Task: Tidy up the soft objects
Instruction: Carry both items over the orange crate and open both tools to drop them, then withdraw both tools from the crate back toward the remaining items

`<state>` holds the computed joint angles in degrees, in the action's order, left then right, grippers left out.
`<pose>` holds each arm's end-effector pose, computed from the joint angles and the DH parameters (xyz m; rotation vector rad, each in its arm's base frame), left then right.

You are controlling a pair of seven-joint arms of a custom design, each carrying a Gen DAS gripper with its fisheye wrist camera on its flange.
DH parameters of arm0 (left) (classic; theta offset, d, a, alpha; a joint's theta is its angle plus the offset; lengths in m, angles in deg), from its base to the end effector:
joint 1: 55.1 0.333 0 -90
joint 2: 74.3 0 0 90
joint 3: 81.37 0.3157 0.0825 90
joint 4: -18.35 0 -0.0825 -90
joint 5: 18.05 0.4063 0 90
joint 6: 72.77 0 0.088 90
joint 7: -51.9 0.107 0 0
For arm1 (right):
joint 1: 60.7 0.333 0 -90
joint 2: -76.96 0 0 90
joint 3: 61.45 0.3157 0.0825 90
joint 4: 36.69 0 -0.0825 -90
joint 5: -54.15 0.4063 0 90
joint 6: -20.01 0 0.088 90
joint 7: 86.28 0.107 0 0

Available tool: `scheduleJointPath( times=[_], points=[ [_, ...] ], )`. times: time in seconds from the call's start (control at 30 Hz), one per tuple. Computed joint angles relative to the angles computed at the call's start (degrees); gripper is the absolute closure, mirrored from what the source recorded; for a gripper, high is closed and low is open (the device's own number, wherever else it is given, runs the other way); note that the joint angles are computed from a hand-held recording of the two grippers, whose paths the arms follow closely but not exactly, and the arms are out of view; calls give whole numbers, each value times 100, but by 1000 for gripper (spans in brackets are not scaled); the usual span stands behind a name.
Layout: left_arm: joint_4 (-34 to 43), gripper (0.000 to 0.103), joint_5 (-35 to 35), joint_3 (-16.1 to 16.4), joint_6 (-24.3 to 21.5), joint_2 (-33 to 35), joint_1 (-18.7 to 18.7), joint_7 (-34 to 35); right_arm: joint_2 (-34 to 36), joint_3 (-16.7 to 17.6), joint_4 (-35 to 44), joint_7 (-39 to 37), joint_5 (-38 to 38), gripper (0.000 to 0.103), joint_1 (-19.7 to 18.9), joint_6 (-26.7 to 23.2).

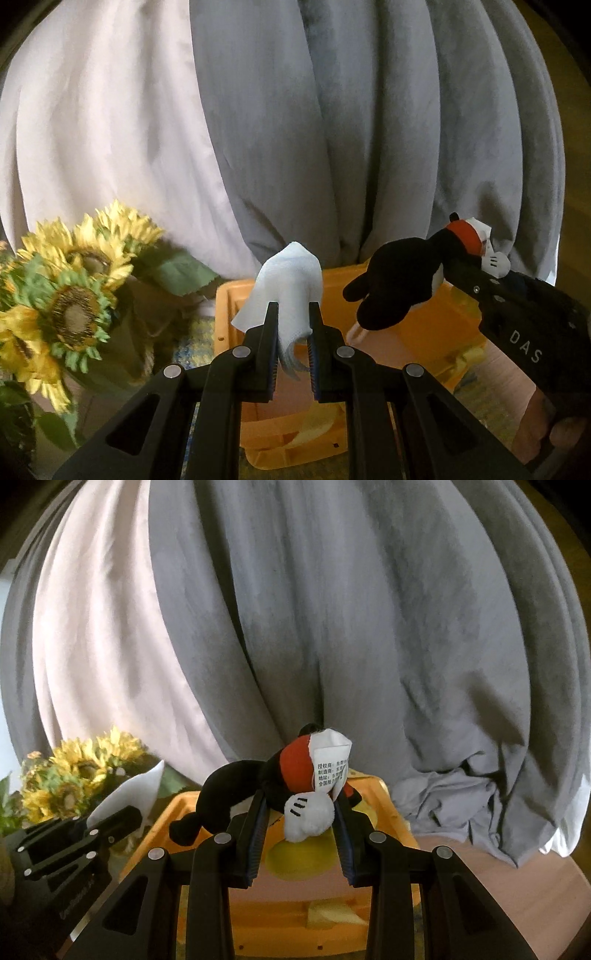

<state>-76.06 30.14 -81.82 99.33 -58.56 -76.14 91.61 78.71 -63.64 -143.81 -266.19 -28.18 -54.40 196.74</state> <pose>0.6340 -0.3069 0.5568 -1.3426 1.7595 -1.1101 0.6052 0.1250 0.5668 -1.3600 1.5081 -0.9530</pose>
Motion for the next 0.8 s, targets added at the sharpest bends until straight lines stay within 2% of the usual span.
scheduleJointPath(
  times=[0.13, 0.33, 0.4, 0.47, 0.53, 0.57, 0.63, 0.7, 0.8],
  points=[
    [332, 88, -588, -196, -139, 363, 155, 606, 342, -32, 165, -865, 863, 68, 30, 46],
    [700, 87, -1348, -289, -305, 762, 181, 1390, 720, -147, 250, -2191, 2287, 67, 155, 86],
    [805, 83, -1600, -331, -365, 865, 193, 1660, 796, -90, 232, -2728, 2857, 66, 124, 70],
    [884, 70, -1763, -291, -401, 934, 143, 1810, 862, -5, 220, -3248, 3416, 63, 68, 52],
    [900, 61, -1859, -232, -392, 959, 86, 1881, 900, 39, 194, -3629, 3849, 54, 40, 77],
    [857, 53, -1912, -216, -363, 931, 78, 1908, 894, -108, 191, -3529, 3780, 52, 158, 89],
    [824, 45, -1992, -172, -342, 908, 39, 1915, 876, -441, 208, -3253, 3534, 45, 451, 66],
    [723, 44, -2079, -191, -286, 832, 54, 1977, 822, -591, 158, -3275, 3596, 44, 592, 67],
    [518, 34, -2015, -60, -203, 652, -60, 1836, 714, -882, 110, -2879, 3229, 39, 840, 28]
  ],
)
